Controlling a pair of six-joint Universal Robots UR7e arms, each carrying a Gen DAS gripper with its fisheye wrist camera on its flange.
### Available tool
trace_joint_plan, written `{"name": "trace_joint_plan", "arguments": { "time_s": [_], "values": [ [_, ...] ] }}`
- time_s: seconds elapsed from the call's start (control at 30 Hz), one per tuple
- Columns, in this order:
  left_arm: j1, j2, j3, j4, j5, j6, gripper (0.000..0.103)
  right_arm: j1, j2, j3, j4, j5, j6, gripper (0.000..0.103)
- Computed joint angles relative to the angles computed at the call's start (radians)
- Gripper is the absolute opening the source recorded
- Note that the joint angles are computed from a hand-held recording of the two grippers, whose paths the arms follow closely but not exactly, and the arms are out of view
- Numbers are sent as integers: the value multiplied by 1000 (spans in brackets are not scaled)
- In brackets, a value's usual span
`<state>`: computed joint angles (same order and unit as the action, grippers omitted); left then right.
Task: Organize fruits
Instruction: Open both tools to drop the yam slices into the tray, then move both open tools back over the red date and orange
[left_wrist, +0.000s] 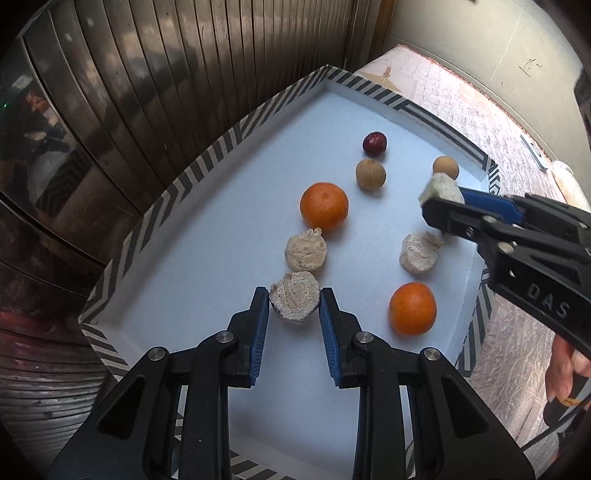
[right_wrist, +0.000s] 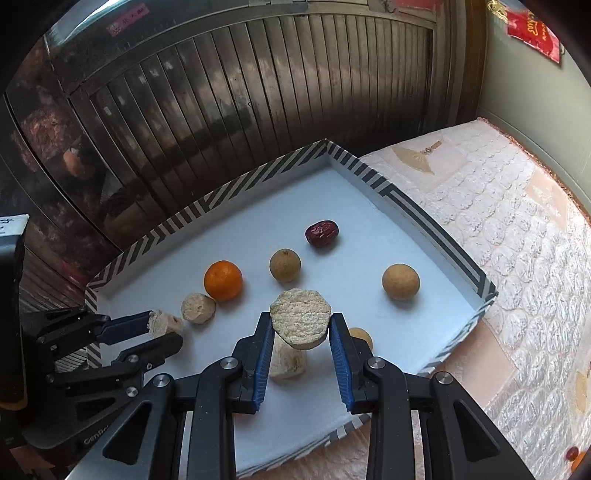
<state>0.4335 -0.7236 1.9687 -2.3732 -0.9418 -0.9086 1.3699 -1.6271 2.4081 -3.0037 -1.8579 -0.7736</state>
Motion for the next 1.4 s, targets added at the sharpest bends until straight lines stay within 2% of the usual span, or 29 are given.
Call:
{"name": "trace_joint_plan", "arguments": {
  "time_s": [0.37, 0.47, 0.53, 0.6, 0.73, 0.83, 1.0, 1.27, 1.4],
  "values": [
    [19, 24, -18, -26, -9, 15, 27, 9, 124, -66, -22, -50, 3, 29],
    [21, 26, -22, -24, -11, 16, 35, -2, 125, -60, -39, -38, -5, 31],
    [21, 24, -26, -18, -17, 5, 52, -11, 108, -57, -27, -20, -4, 35],
    [17, 21, -27, -19, -12, -2, 57, -21, 81, -43, -24, 9, -4, 36],
    [1, 31, -62, 27, 27, -4, 57, -41, -9, -2, -31, 56, -4, 37],
    [-9, 43, -89, 33, 40, -1, 57, -83, -96, 33, -37, 115, 15, 37],
    [-26, 94, -164, 33, 54, 58, 57, -158, -204, 61, -10, 138, 16, 37],
    [-46, 227, -316, 0, 0, 199, 57, -313, -357, 81, 39, 202, 12, 37],
    [-64, 295, -398, 1, -46, 265, 57, -434, -471, 91, 108, 270, -4, 37]
  ]
}}
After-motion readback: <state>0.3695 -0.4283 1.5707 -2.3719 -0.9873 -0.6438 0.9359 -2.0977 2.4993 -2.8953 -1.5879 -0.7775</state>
